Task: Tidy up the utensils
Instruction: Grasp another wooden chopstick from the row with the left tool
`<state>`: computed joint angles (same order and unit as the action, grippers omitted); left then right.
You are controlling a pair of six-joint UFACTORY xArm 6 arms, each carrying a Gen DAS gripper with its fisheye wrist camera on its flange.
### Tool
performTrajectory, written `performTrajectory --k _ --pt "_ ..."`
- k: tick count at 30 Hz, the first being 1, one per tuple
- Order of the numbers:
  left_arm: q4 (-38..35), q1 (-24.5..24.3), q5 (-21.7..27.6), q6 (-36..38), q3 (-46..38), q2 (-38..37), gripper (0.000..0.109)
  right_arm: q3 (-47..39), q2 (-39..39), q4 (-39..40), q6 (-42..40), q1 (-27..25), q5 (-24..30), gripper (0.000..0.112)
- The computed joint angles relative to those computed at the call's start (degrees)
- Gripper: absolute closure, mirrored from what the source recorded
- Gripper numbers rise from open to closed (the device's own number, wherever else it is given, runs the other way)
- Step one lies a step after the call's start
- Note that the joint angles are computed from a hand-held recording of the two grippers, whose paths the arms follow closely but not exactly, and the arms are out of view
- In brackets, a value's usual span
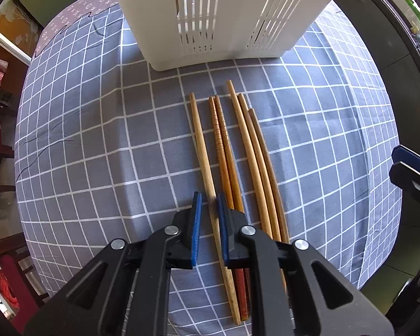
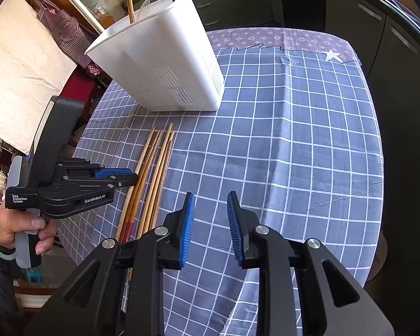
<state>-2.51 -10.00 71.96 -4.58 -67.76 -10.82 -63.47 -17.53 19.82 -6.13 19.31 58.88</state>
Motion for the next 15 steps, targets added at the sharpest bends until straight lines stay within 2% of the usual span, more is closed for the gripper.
performTrajectory --k 7,15 --pt "2.67 -1.93 -1.91 -1.53 0.06 0.79 0.102 0.14 0.11 -0.58 0.11 0.18 0.65 0.088" --pt "0.51 0.47 -3.78 0.88 1.76 -3.14 0.102 -0.69 0.47 -1.89 1.01 0.97 1.85 0.088"
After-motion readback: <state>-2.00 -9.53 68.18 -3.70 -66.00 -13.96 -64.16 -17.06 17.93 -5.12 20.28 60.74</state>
